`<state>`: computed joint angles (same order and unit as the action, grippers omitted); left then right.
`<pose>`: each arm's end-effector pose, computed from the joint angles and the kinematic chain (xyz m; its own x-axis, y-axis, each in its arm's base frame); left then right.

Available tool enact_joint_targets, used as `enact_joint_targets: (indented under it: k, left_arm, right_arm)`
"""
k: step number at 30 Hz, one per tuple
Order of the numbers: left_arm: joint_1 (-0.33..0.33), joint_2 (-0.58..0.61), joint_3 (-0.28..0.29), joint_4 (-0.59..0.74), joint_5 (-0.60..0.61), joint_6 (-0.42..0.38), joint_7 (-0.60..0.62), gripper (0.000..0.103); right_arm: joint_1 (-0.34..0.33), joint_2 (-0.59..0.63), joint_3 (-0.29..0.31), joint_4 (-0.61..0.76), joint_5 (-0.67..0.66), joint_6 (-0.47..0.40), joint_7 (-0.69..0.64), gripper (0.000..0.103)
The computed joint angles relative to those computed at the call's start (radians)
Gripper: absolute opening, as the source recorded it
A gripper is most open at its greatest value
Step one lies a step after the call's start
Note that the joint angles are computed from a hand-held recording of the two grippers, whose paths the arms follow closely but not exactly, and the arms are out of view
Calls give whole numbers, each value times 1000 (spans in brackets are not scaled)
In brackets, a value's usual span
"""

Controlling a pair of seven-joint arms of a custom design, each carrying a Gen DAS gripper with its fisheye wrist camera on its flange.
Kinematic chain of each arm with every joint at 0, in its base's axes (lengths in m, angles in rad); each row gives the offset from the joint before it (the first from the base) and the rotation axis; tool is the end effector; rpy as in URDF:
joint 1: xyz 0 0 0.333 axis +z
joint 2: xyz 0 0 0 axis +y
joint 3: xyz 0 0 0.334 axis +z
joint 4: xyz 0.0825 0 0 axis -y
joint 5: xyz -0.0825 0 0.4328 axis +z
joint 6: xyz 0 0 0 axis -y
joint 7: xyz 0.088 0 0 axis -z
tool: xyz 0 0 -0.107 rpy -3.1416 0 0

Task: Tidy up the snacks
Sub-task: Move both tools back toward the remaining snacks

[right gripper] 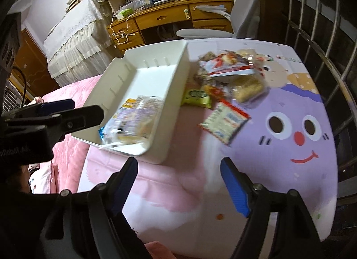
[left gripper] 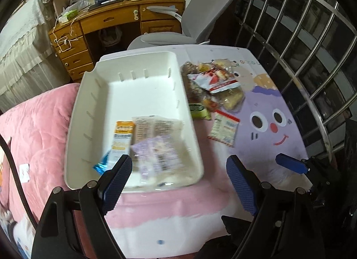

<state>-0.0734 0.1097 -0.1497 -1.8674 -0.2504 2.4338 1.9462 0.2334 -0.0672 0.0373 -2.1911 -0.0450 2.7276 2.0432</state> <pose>0.6586 -0.1466 0.5044 -0.4425 -0.8938 0.0736 -0.8025 0.3579 -0.4774 0.5821 0.1636 0.4764 -0.0975 -0.9703 -0.2216 -0.8277 0.2027 -0.5232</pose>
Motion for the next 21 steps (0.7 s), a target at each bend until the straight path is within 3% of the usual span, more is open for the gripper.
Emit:
enact_joint_targets:
  k: [9, 15, 21]
  left_arm:
    - [-83, -43, -31, -66, 130, 42, -311, 86]
    - [-126, -36, -41, -72, 239, 21, -573, 86]
    - [-152, -4, -43, -39, 304, -55, -741, 86]
  right_arm:
    - [-20, -114, -96, -107, 186, -11, -303, 80]
    - [-37, -145, -155, -133, 312, -49, -520, 80]
    - [-64, -126, -197, -112, 463, -91, -696, 80]
